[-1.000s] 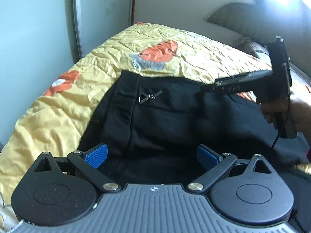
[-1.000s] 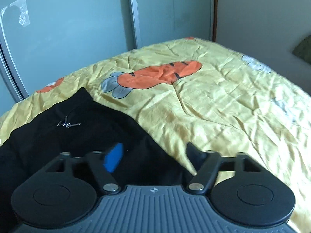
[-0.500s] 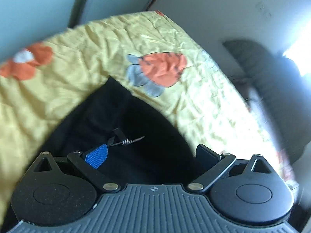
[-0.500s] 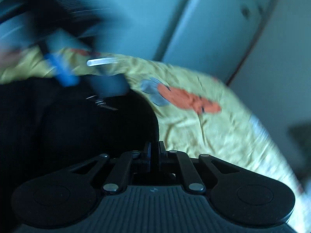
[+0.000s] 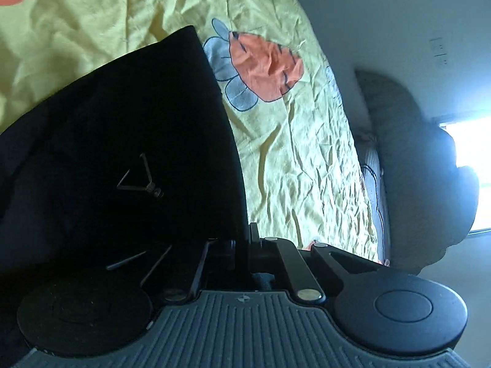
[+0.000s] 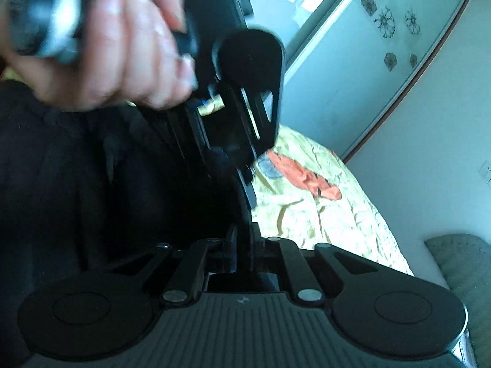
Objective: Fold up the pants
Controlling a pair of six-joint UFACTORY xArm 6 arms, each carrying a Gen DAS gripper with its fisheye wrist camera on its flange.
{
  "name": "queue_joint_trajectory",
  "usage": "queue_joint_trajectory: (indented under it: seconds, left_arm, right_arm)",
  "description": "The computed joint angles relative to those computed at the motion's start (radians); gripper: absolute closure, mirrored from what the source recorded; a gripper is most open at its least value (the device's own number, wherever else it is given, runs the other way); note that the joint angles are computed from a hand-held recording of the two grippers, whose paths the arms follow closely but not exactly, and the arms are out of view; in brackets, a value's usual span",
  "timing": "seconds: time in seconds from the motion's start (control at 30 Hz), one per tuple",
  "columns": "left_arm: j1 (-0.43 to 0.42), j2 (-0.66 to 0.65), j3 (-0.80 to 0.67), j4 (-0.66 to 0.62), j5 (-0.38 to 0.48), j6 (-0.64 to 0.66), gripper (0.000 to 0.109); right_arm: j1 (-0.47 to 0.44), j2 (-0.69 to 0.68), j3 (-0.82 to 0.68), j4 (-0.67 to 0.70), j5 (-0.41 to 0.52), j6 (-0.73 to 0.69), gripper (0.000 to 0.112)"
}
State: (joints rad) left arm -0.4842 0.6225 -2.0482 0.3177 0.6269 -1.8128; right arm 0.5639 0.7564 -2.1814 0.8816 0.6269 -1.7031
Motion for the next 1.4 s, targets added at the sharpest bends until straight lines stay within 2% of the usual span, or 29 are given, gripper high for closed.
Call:
queue_joint_trajectory:
  seconds: [0.03, 0.07, 0.13, 0.27, 0.3, 0.37, 0.4, 0.43, 0.5, 0.6, 0.67, 0.77, 0.83, 0.87, 0.9, 0.97, 1.0, 1.07, 1.17, 1.2, 1.23, 1.27, 1.3, 1.4]
  left_arm:
    - [-0.006, -0.01, 0.014, 0.027, -0.007, -0.025, 0.104]
    - [-0.015, -0.035, 0.051, 0.06, -0.021, -0.054, 0.104]
    - [-0.032, -0.082, 0.111, 0.134, -0.04, -0.102, 0.104]
    - [-0.07, -0.157, 0.195, 0.291, -0.029, -0.213, 0.104]
    - [-0.082, -0.173, 0.209, 0.333, -0.008, -0.237, 0.104]
    - [-0.107, -0.199, 0.23, 0.418, 0.03, -0.281, 0.105]
    - [-0.123, -0.212, 0.238, 0.457, 0.057, -0.3, 0.105]
    - [-0.132, -0.213, 0.239, 0.487, 0.071, -0.311, 0.105]
    - [-0.143, -0.214, 0.237, 0.512, 0.089, -0.316, 0.105]
    - [-0.142, -0.2, 0.213, 0.5, 0.112, -0.324, 0.105]
    - [-0.157, -0.225, 0.236, 0.528, 0.12, -0.359, 0.105]
    - [-0.19, -0.292, 0.319, 0.619, 0.131, -0.42, 0.105]
    - [-0.196, -0.325, 0.38, 0.665, 0.099, -0.482, 0.105]
    - [-0.195, -0.336, 0.403, 0.686, 0.084, -0.522, 0.091]
    - [-0.195, -0.34, 0.415, 0.694, 0.085, -0.56, 0.085]
    - [-0.19, -0.35, 0.441, 0.724, 0.07, -0.648, 0.083]
    - [-0.183, -0.353, 0.453, 0.745, 0.056, -0.694, 0.072]
    - [-0.174, -0.347, 0.447, 0.747, 0.077, -0.716, 0.057]
    - [-0.167, -0.344, 0.439, 0.75, 0.136, -0.74, 0.057]
    - [-0.16, -0.358, 0.458, 0.756, 0.133, -0.756, 0.058]
    - [-0.153, -0.361, 0.465, 0.759, 0.121, -0.756, 0.065]
    - [-0.145, -0.362, 0.467, 0.737, 0.11, -0.728, 0.09]
    - [-0.141, -0.362, 0.462, 0.69, 0.11, -0.675, 0.104]
    - [-0.141, -0.392, 0.493, 0.661, 0.088, -0.625, 0.105]
  right_arm:
    - [0.008, -0.007, 0.022, 0.004, -0.047, -0.02, 0.081]
    - [0.014, -0.01, 0.036, 0.011, -0.09, -0.049, 0.078]
    - [0.014, 0.014, 0.018, -0.029, -0.14, -0.039, 0.077]
    - [-0.024, 0.049, -0.017, -0.166, -0.194, 0.113, 0.078]
    - [-0.036, 0.045, -0.01, -0.196, -0.2, 0.156, 0.079]
    - [-0.056, 0.016, 0.045, -0.244, -0.245, 0.206, 0.093]
    - [-0.063, -0.004, 0.086, -0.264, -0.28, 0.216, 0.104]
    - [-0.069, -0.029, 0.126, -0.263, -0.295, 0.212, 0.105]
    - [-0.073, -0.096, 0.214, -0.211, -0.29, 0.162, 0.106]
    - [-0.05, -0.184, 0.345, -0.136, -0.354, 0.023, 0.106]
    - [-0.042, -0.231, 0.402, -0.087, -0.358, -0.029, 0.106]
    - [-0.035, -0.343, 0.544, 0.03, -0.373, -0.16, 0.106]
    - [-0.03, -0.419, 0.643, 0.109, -0.376, -0.246, 0.106]
    - [-0.029, -0.448, 0.684, 0.13, -0.373, -0.267, 0.106]
    - [-0.028, -0.466, 0.71, 0.133, -0.372, -0.274, 0.107]
    - [-0.023, -0.462, 0.722, 0.13, -0.381, -0.28, 0.107]
    - [-0.02, -0.46, 0.725, 0.124, -0.385, -0.269, 0.106]
    - [-0.02, -0.45, 0.714, 0.119, -0.379, -0.23, 0.107]
    - [-0.026, -0.425, 0.675, 0.098, -0.354, -0.152, 0.107]
    - [-0.024, -0.426, 0.677, 0.109, -0.355, -0.154, 0.107]
    - [-0.025, -0.429, 0.68, 0.12, -0.358, -0.158, 0.107]
    - [-0.024, -0.427, 0.679, 0.13, -0.364, -0.16, 0.107]
    - [-0.022, -0.424, 0.676, 0.132, -0.369, -0.156, 0.107]
    - [-0.022, -0.441, 0.692, 0.184, -0.376, -0.182, 0.106]
